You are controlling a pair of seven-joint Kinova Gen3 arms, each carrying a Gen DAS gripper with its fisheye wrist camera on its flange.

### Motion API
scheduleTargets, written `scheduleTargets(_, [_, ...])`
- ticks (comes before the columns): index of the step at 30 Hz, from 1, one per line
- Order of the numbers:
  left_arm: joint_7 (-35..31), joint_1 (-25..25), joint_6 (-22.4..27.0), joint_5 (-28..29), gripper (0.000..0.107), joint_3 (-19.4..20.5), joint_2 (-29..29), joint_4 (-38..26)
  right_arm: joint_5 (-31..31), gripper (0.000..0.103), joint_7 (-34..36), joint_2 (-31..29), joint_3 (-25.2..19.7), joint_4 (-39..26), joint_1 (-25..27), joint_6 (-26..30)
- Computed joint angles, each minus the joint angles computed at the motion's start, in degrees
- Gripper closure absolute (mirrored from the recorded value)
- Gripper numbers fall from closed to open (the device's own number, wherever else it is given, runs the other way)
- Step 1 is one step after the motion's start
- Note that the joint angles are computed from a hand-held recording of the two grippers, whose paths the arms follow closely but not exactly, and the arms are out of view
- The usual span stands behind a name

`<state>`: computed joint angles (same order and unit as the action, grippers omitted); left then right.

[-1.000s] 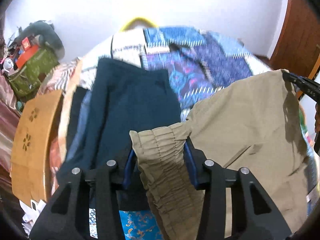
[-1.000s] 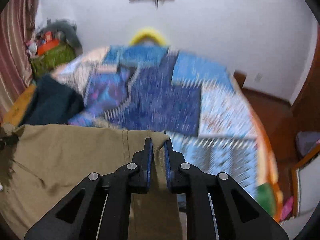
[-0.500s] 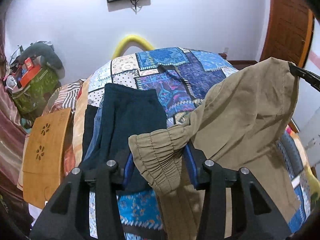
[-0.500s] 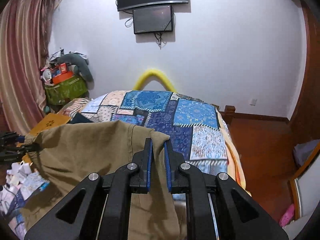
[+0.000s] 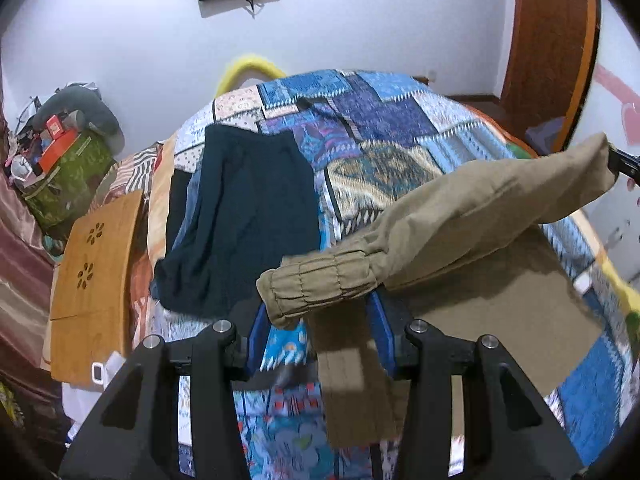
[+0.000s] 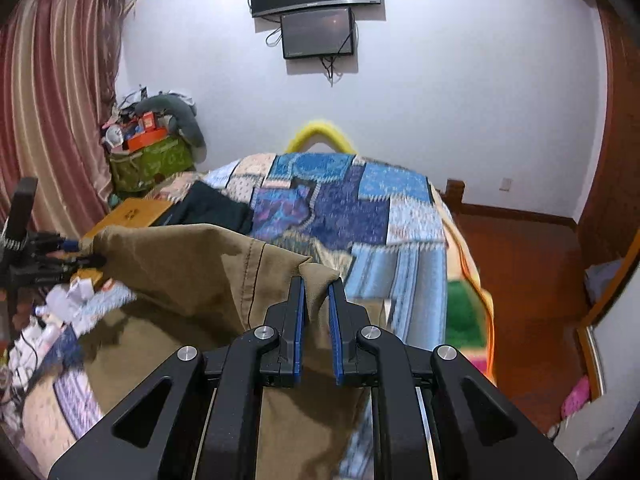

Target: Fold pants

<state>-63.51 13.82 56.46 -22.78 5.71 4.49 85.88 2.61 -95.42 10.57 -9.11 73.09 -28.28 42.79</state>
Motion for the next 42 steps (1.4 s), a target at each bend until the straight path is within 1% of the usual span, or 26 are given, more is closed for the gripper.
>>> scheduleTargets(2, [1.4,1.1,0.2,-1.7,0.063,0.6,-1.0,2.5,0.0,0.093,-0.4,-1.9,-0.2,3.3,0.0,-0.4])
scheduleTargets(7, [4.3,2.6,0.3,-3.5,0.062,2.3,-2.7,7.7,1.3,0.093,-2.5,-4.8,-0.9,10.1,-0.4,-0.5])
scheduleTargets(10, [4.7,2.3,-0.7,-1.5,0.062,2.5,-4.0,10.5,1.3,0.093,-3.6,-5.8,-1.3,13.5,-0.3,-1.0])
scheduleTargets(14, [6.5,2.1,-0.9,-1.6,0.062,3.3,-5.4,13.5,0.4,0.092,-5.1,-7.3,-1.8,17.2,0.2,-1.8])
scheduleTargets(17, [7.5,1.7,-1.1,-0.9,0.062,3.7,-7.1,15.5,-0.8,0.091,-6.1,-8.0,-2.1,19.3,0.5,-1.9])
scheduleTargets(20, [8.6,1.0,-0.2,-0.5,0.062,4.2,-8.2,16.1,-1.3,0.09,-7.1,-9.8,-2.5,22.0,0.6,-2.3])
scheduleTargets(21, [9.1,0.9,0.1,-0.8,0.062,4.6,-8.4,16.1,-1.2,0.088,-7.5,-10.3,-2.7,22.5,0.6,-2.1])
scheduleTargets(23, [10.7,0.8,0.5,-2.0,0.062,5.5,-9.5,16.5,-1.0,0.087,-8.4,-11.8,-3.2,23.7,0.6,-1.8])
scheduleTargets(25, [11.9,0.9,1.1,-3.5,0.061,6.6,-10.3,16.4,0.3,0.087,-10.2,-13.2,-3.8,24.8,0.6,-2.4])
scheduleTargets(26, [12.4,0.9,1.4,-4.2,0.058,7.1,-10.5,16.2,1.4,0.087,-11.3,-13.8,-4.2,25.0,0.6,-2.2])
scheduleTargets(28, [13.9,1.5,2.5,-6.8,0.052,8.8,-10.5,15.3,2.6,0.087,-12.1,-15.1,-4.9,25.1,0.6,-2.2])
scheduleTargets(29, [14.5,2.0,3.1,-8.3,0.046,9.6,-10.4,14.8,3.1,0.087,-12.6,-15.5,-5.3,25.3,0.6,-2.5])
scheduleTargets(30, [14.8,2.4,3.4,-9.1,0.037,9.9,-10.3,14.6,3.1,0.083,-12.3,-16.0,-5.4,25.2,0.5,-2.9])
scheduleTargets(31, [14.6,2.9,3.5,-9.9,0.031,10.4,-10.1,14.0,3.1,0.08,-12.0,-16.3,-5.6,25.0,0.5,-3.3])
scheduleTargets(32, [14.3,3.4,3.3,-10.2,0.018,10.5,-9.8,13.6,3.3,0.074,-12.0,-16.4,-5.8,24.8,0.5,-3.5])
scheduleTargets(33, [14.2,3.9,3.1,-10.7,0.012,10.7,-9.4,13.3,3.7,0.064,-11.9,-16.3,-6.2,24.3,0.3,-3.6])
scheduleTargets(34, [13.9,4.4,3.3,-11.2,0.01,10.9,-8.7,12.8,4.1,0.058,-12.1,-16.0,-6.6,23.8,0.2,-3.7])
scheduleTargets(35, [13.3,5.1,3.9,-11.9,0.008,11.1,-7.7,12.0,4.5,0.05,-12.2,-15.6,-6.9,23.4,-0.1,-3.9])
scheduleTargets(36, [12.9,6.0,4.7,-12.7,0.008,11.3,-6.5,11.4,4.5,0.046,-12.0,-15.2,-7.0,23.0,-0.3,-4.2])
scheduleTargets(37, [12.8,7.0,5.8,-14.0,0.008,11.4,-5.1,10.7,4.4,0.044,-11.7,-14.9,-7.1,22.8,-0.7,-4.5])
scheduleTargets(39, [12.4,9.4,7.5,-16.7,0.008,11.2,-2.5,9.7,5.1,0.037,-11.7,-13.4,-7.4,21.7,-1.4,-4.5])
scheduleTargets(40, [12.1,10.4,7.5,-17.4,0.008,10.8,-1.6,9.6,5.5,0.037,-11.6,-12.5,-7.5,21.1,-2.0,-4.4])
scheduleTargets(42, [10.8,11.8,7.1,-17.5,0.008,9.6,0.0,9.1,4.5,0.037,-9.8,-11.3,-7.2,20.4,-2.9,-4.6])
